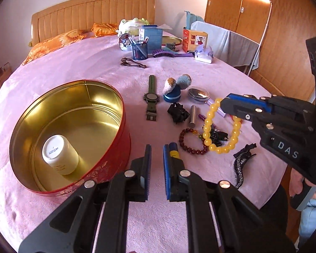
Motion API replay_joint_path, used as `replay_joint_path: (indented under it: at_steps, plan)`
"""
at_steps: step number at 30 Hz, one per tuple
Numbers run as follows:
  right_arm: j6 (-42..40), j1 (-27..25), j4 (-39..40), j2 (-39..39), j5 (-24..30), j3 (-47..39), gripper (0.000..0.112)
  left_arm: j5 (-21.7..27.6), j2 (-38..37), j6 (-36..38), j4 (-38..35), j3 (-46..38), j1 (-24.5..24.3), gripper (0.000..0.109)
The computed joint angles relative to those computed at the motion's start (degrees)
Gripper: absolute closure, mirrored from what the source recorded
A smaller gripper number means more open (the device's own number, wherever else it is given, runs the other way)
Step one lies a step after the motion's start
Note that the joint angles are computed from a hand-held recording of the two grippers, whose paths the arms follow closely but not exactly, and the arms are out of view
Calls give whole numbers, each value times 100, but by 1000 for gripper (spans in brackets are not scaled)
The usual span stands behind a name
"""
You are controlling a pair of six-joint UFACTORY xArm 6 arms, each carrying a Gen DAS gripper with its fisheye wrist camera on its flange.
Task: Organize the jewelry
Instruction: 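Carry the yellow tube with the left tool while the right tool carries the bracelet toward the tin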
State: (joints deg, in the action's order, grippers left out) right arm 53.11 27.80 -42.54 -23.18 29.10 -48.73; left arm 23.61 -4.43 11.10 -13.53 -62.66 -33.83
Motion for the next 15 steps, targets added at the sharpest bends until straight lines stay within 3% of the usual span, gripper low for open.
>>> replay_joint_path:
  at_steps: [1,2,3,5,7,10,15]
  plan:
    - [32,7,-20,-38,36,41,100,-14,26,-11,32,-4,-25,94]
    - [87,4,-58,-94,63,94,100,-39,51,-13,58,-2,-61,84]
    - [136,-3,-88,-159,73,158,100,-58,81,-21,85,-3,-87,63]
    - [219,-41,-135,-327,77,301,100,-99,165,-179,254,-6,-148,44]
    - [246,-97,-127,-501,30,453,100,-77,348,-515,626,-99,-202,41]
    - [271,-135,-137,-689,2,593,100,360,834,-974,1140,-520,-255,39]
    - [282,-155,-147,-903,73,753,100,772,1526,-1201,1482,-1045,-361,39]
